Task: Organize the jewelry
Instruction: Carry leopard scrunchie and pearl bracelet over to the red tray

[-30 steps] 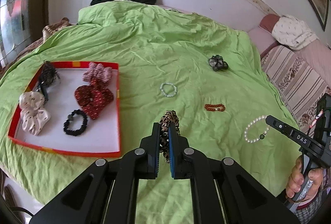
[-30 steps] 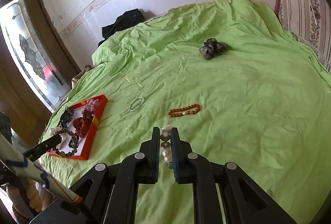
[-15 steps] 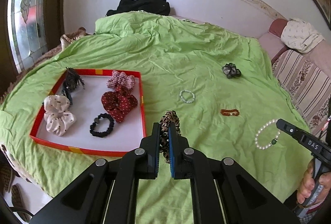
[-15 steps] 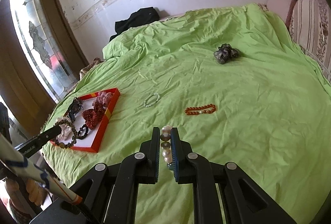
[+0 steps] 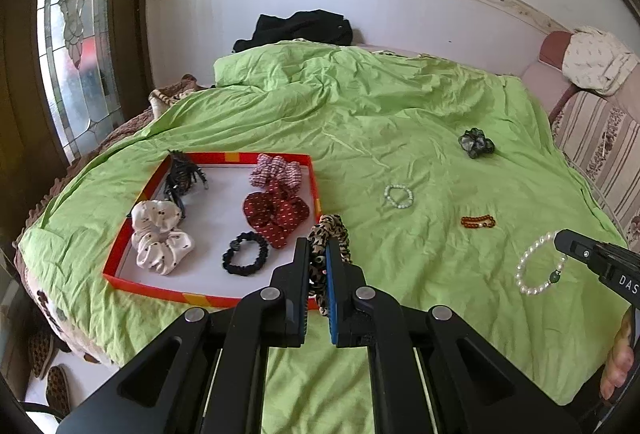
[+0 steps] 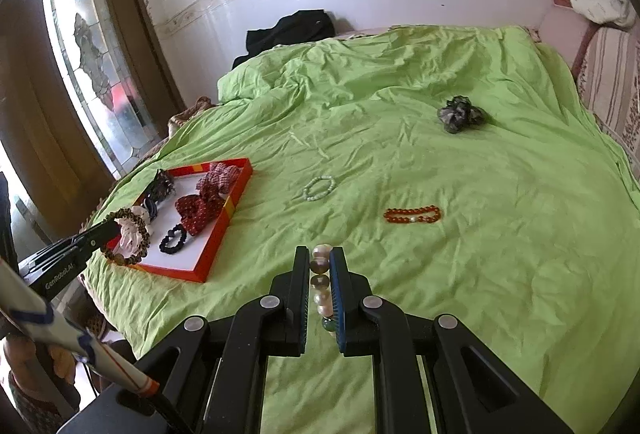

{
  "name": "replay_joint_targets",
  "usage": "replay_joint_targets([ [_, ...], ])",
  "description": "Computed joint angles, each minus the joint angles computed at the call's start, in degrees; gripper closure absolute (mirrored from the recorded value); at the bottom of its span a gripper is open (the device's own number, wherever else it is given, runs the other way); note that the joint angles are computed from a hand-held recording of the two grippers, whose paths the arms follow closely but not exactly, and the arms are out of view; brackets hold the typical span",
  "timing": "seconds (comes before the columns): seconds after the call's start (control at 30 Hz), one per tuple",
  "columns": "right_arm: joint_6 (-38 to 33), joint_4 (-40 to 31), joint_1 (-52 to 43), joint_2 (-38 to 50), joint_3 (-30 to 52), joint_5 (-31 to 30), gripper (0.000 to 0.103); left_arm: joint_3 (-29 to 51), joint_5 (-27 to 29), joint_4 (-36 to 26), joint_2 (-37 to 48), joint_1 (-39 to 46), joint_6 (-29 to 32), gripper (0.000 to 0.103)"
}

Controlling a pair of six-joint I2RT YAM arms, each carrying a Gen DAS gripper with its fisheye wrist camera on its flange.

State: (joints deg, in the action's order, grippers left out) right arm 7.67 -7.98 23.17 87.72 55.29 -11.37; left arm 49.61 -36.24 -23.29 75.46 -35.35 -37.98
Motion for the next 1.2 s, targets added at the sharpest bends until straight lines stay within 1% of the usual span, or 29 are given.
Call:
replay_joint_targets([
  [0.2,-0.22,-1.19,3.91,1.97,2.73,2.34,0.092,-2.93,1.28,0.6,-2.63,2.47,-0.05,0.096],
  [0.47,-0.2,-3.38,9.37,6.56,8.09,6.12,0.092,-8.84,6.05,4.66,-5.75,7.9,1.04,0.096],
  [0.8,-0.7,-7.0,16.51,15.02,19.43,8.33,0.092,-15.48,14.46,8.7,-10.59,20.32,5.83,0.096],
  [1.0,-1.39,-8.99,20.15,20.65,26.4,8.94,0.092,-16.92,20.25,10.88,-11.22,27.66,9.14,0.096],
  [1.2,-2.78,-10.53,22.41,23.84,31.3,9.62,0.092,-15.83,20.88,11.64,-9.49,30.53,12.03,0.096],
])
